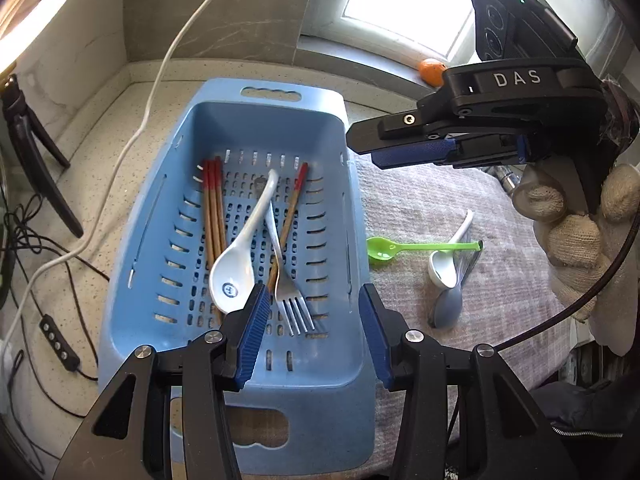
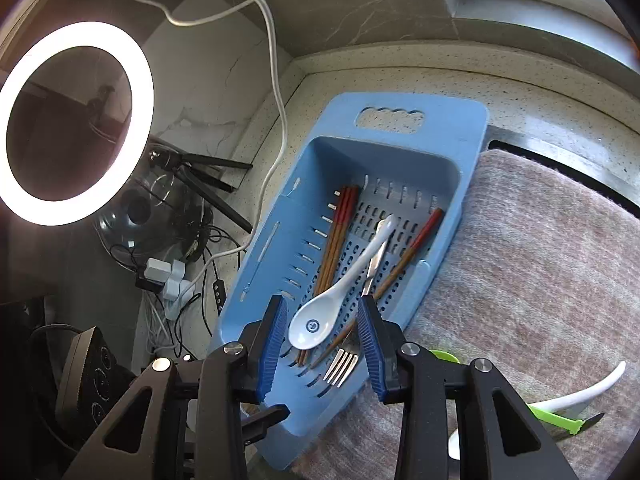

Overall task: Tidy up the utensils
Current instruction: 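Open the right gripper to release the spoon in the basket, then move the grippers back to the second white ceramic spoon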

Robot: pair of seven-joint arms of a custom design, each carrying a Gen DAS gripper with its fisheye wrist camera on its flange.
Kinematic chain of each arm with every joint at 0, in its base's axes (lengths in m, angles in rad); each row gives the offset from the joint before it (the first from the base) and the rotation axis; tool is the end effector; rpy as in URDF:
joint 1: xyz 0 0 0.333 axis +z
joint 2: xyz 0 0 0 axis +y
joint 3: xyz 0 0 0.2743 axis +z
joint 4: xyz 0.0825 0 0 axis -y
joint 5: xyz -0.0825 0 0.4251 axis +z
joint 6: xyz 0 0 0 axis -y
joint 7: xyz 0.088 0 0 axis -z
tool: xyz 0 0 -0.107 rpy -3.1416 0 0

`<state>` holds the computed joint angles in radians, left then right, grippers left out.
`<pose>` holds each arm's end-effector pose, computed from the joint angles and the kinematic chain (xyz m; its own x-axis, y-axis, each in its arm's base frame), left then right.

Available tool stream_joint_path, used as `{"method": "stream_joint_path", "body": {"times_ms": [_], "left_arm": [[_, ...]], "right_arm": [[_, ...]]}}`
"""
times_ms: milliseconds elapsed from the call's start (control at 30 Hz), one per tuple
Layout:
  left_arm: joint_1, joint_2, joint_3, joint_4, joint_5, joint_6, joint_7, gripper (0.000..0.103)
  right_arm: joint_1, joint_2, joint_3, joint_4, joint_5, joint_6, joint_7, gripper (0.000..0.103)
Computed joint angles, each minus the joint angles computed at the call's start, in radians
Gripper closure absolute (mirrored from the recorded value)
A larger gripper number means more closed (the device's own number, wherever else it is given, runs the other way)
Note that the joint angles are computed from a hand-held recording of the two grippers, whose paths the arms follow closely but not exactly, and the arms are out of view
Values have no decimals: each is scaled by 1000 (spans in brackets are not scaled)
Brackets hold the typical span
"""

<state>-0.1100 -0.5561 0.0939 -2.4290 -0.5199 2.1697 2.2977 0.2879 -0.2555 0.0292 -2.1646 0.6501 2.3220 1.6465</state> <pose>0.4724 -0.0258 0.4899 -0.5345 -0.8075 0.2494 -0.7865 0.3672 -0.4966 0.5319 0.1868 0.4966 -0.0145 -0.8116 -0.5841 -0.9561 0.1822 -0.2294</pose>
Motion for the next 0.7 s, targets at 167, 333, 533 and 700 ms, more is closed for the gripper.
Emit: {"method": "stream_joint_path", "body": {"times_ms": [167, 333, 533, 700], "left_arm": [[-24, 7, -12, 8, -12, -2, 19, 59], [-55, 25, -25, 28, -27, -24, 46, 59], [-92, 36, -50, 40, -46, -71, 90, 59], [-121, 25, -79, 24, -42, -89, 113, 57]], "right_arm": [[-37, -120, -16, -124, -31, 36, 54, 68], [-85, -263, -23, -265, -83, 92, 135, 66], [-137, -436, -40, -425, -146, 101, 224, 65], [-169, -532, -67, -527, -150, 69, 283, 65]]}}
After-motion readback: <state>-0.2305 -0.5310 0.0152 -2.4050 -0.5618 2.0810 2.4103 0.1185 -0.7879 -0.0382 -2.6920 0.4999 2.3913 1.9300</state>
